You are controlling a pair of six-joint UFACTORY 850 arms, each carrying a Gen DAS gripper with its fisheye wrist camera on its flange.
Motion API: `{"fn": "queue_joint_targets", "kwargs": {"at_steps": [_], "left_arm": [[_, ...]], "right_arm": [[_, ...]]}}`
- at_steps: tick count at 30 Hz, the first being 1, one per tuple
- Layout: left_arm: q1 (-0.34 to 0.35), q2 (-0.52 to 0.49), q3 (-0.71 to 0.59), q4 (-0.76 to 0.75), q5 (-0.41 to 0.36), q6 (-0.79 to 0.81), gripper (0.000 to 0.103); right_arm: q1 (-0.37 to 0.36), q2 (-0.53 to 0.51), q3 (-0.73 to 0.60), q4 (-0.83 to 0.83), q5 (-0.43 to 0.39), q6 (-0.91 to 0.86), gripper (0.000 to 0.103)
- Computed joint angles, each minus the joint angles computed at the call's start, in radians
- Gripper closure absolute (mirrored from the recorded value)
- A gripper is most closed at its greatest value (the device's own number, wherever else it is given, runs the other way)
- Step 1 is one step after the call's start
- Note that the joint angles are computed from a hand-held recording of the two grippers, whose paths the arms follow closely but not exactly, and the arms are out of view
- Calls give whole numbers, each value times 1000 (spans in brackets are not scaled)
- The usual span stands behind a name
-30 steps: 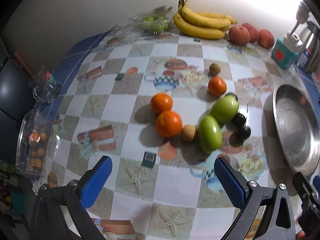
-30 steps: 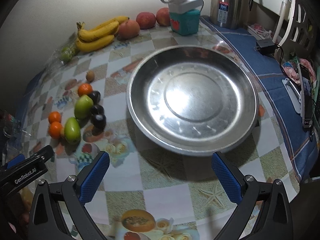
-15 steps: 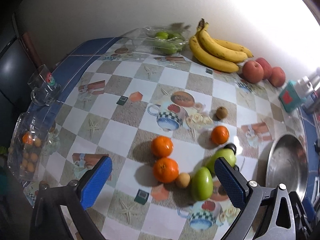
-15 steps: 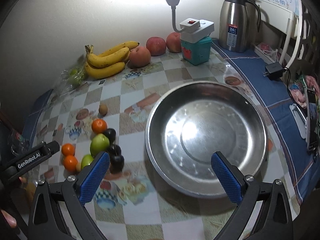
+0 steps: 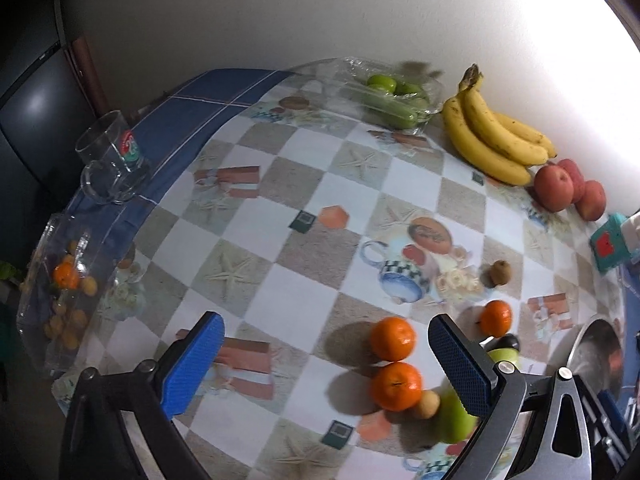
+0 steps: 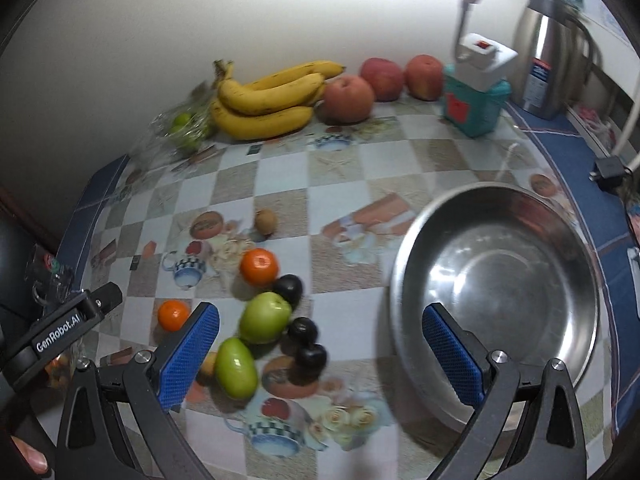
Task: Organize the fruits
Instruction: 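Grasp a tangerine with the left tool while the right tool grasps a dark plum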
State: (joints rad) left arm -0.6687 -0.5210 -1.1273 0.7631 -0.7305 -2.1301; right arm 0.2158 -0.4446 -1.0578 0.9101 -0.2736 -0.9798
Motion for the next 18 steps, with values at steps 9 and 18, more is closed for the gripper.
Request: {"fn": "queue_joint_targets", "kwargs": {"at_steps": [9,18], "left_arm": [[20,-7,15,-59,90,84,0],[31,-36,5,-72,207,141,0]], "right_arm": [[16,-40,-9,73,-24,-72,2],[1,-39,7,112,-26,-170,2]]}}
